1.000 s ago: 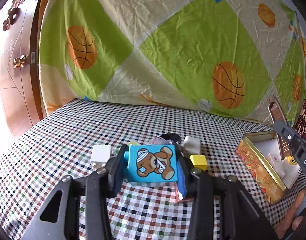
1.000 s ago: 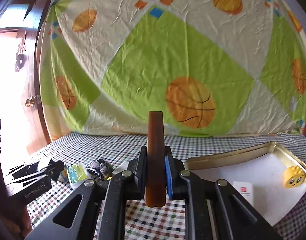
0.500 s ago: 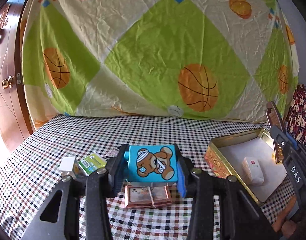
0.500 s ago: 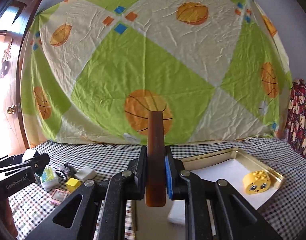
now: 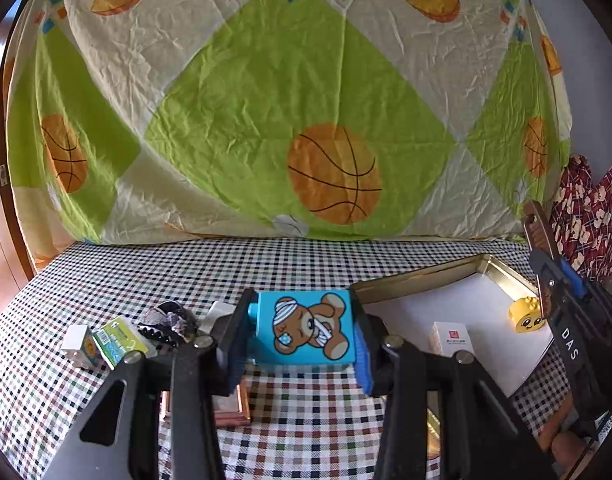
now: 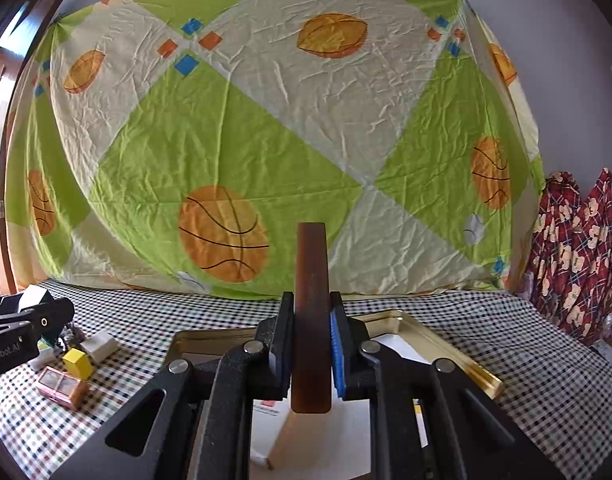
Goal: Organize rigid objects
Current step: 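Carry the blue brick and brown comb into the gold tin and release them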
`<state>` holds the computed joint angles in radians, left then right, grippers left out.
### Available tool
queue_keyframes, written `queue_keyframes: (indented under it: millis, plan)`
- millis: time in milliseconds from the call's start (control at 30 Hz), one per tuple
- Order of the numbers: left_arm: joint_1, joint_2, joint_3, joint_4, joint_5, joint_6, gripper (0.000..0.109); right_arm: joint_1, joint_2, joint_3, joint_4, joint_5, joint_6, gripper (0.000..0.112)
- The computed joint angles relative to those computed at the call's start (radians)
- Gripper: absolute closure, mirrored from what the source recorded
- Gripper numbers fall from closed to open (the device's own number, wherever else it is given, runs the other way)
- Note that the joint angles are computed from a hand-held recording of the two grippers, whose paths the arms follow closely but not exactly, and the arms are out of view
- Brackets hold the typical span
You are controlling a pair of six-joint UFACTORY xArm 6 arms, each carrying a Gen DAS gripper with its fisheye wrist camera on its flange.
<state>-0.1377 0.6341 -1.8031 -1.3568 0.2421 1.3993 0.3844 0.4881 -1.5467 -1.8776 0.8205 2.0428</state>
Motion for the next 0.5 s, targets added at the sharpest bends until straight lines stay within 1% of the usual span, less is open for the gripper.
queue_keyframes:
  millis: [200,367,433,500]
  plan:
    - [-0.052,0.011,-0.014,0.000,0.007,0.023,0.067,-0.032,-0.041,0.058,0.006,0.026,-0.005,0.095]
    - [-0.092,0.029,-0.031,0.040,0.013,-0.014,0.067,-0.072,-0.083,0.113,0.008,0.036,0.013,0.095]
    - [-0.105,0.038,-0.040,0.064,0.018,-0.040,0.067,-0.093,-0.101,0.135,0.013,0.027,0.030,0.095]
    - [-0.120,0.050,-0.053,0.093,0.017,-0.060,0.067,-0.116,-0.112,0.147,0.026,-0.004,0.048,0.095]
